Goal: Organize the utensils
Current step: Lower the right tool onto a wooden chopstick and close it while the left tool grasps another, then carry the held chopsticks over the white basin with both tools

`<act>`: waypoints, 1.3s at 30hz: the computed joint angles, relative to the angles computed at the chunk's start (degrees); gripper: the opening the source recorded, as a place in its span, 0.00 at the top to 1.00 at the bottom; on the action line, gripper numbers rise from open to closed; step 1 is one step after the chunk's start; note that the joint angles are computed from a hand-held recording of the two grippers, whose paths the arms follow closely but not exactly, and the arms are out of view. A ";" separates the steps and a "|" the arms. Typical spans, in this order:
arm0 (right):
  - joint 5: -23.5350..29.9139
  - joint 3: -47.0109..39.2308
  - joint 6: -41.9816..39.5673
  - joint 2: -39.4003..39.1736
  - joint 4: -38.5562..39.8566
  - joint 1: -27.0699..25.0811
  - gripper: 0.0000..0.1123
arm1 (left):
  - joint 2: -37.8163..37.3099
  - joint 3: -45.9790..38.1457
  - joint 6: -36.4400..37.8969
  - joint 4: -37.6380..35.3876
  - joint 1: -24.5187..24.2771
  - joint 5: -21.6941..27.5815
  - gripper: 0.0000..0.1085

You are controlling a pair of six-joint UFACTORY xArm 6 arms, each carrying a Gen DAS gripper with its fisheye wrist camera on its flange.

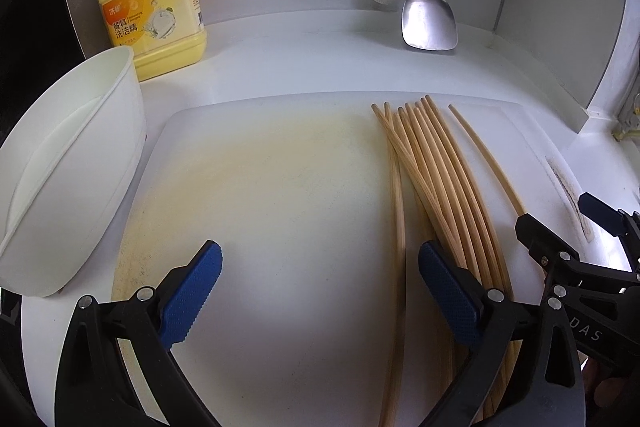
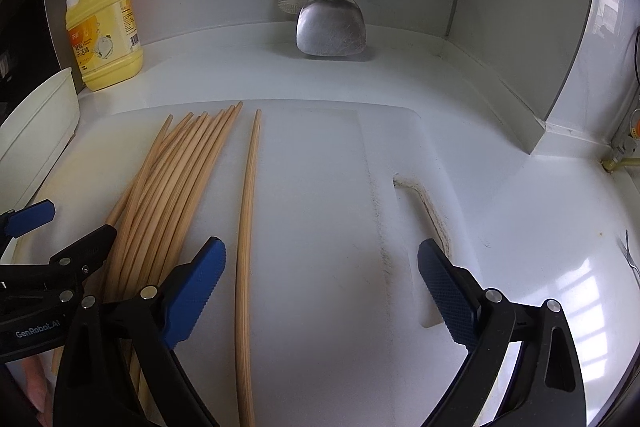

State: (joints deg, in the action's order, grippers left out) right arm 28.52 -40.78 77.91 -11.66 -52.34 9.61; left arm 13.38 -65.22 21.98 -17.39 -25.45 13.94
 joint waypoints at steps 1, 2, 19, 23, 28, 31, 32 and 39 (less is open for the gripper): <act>-0.75 0.12 -0.39 -0.02 0.18 -0.15 0.29 | -0.21 0.28 1.12 -0.93 -0.16 -0.37 0.18; -1.53 0.19 -1.00 -0.01 0.45 -0.25 0.31 | -0.42 0.51 2.42 -1.94 -0.39 -0.69 0.25; -5.89 0.03 -8.73 -0.27 7.05 0.57 0.95 | -2.88 1.94 11.43 -8.70 -1.82 0.95 0.94; -6.23 1.13 -7.31 -2.41 7.02 0.30 0.95 | -4.42 3.09 8.37 -6.43 -1.05 0.92 0.94; -6.28 0.62 -10.11 -4.85 10.57 0.61 0.95 | -9.20 3.61 5.48 -4.80 0.30 3.67 0.94; -5.59 -1.90 -13.91 -5.57 13.28 1.40 0.95 | -12.20 2.59 2.69 -2.54 1.90 6.17 0.94; -5.56 -2.91 -15.43 -5.63 14.48 1.74 0.95 | -13.08 1.82 1.40 -1.69 2.76 7.50 0.94; -4.66 -18.53 -25.75 2.94 22.53 7.00 0.95 | -14.76 -5.96 -3.54 2.23 11.87 15.30 0.94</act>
State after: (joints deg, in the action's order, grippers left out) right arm 23.85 -59.31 52.17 -8.72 -29.81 16.61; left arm -1.38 -71.19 18.44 -15.16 -13.58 29.24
